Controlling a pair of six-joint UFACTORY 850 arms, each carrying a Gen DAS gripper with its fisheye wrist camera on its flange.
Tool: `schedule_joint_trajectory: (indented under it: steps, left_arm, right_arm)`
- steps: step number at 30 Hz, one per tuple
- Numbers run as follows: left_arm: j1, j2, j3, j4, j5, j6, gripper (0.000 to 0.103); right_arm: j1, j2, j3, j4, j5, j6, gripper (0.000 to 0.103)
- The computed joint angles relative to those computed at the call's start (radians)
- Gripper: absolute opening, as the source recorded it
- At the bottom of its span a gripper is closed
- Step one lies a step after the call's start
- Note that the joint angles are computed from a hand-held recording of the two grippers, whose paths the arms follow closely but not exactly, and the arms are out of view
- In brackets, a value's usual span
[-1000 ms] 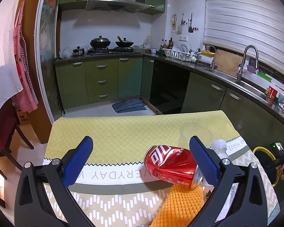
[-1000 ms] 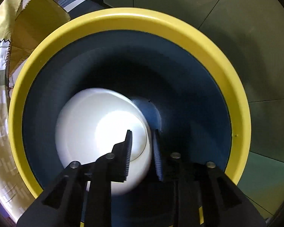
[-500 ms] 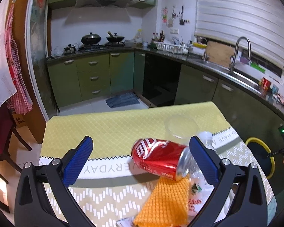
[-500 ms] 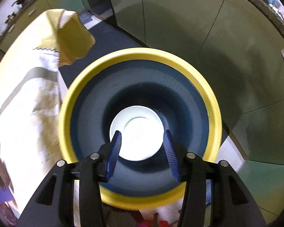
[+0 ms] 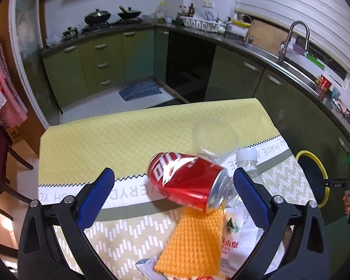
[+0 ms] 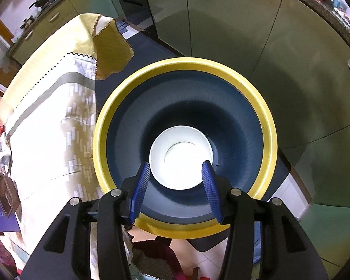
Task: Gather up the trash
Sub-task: 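Grasp the clear plastic cup with the left gripper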
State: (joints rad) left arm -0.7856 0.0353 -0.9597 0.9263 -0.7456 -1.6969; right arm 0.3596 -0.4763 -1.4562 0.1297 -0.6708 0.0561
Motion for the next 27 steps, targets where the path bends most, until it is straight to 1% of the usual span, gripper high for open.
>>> schedule_joint_trajectory:
  steps: [2,3,6,7,9,11,13,15,16,18,20,23,25,26,27]
  left_arm:
    - [0.033,-0.02,-0.032,-0.049,0.026,0.076,0.097]
    - [0.061,-0.039,-0.058,-0.092,0.046,0.139,0.097]
    - [0.132,-0.094,-0.125,-0.225,0.081,0.317,0.097]
    - [0.16,-0.126,-0.158,-0.288,0.083,0.398,0.097]
    - [0.201,-0.193,-0.221,-0.392,0.058,0.525,0.097]
    - [0.223,-0.23,-0.252,-0.459,0.053,0.598,0.095]
    - [0.242,-0.262,-0.278,-0.53,0.055,0.667,0.09]
    - [0.257,-0.291,-0.298,-0.592,0.047,0.724,0.076]
    - [0.262,-0.307,-0.305,-0.618,0.043,0.744,0.073]
    - [0.269,-0.328,-0.317,-0.647,0.038,0.768,0.062]
    - [0.273,-0.342,-0.326,-0.659,0.033,0.785,0.057]
    - [0.276,-0.343,-0.323,-0.674,0.047,0.795,0.048]
    - [0.278,-0.344,-0.323,-0.684,0.055,0.804,0.04]
    - [0.28,-0.345,-0.322,-0.695,0.059,0.818,0.033]
    - [0.282,-0.346,-0.323,-0.704,0.061,0.828,0.029]
  right_arm:
    - [0.006,-0.015,-0.01,-0.001,0.01,0.001,0.047]
    - [0.009,-0.028,-0.018,-0.001,0.016,0.003,0.047]
    - [0.011,-0.023,-0.019,0.004,0.018,-0.004,0.047]
    - [0.012,-0.018,-0.015,0.008,0.02,-0.008,0.047]
    - [0.012,-0.012,-0.011,0.016,0.021,-0.017,0.047]
    - [0.012,-0.009,-0.007,0.019,0.024,-0.022,0.047]
    - [0.011,-0.007,-0.002,0.016,0.026,-0.02,0.048]
    - [0.008,-0.008,0.001,0.02,0.028,-0.019,0.048]
    - [0.008,-0.012,-0.002,0.022,0.029,-0.019,0.048]
    - [0.003,-0.015,0.0,0.029,0.031,-0.022,0.048]
    - [0.001,-0.019,0.001,0.037,0.033,-0.028,0.048]
    - [-0.003,-0.025,0.001,0.046,0.034,-0.038,0.048]
    - [-0.004,-0.029,0.001,0.051,0.036,-0.04,0.048]
    - [-0.004,-0.031,0.0,0.053,0.037,-0.041,0.048]
    - [-0.004,-0.033,-0.001,0.055,0.037,-0.043,0.048]
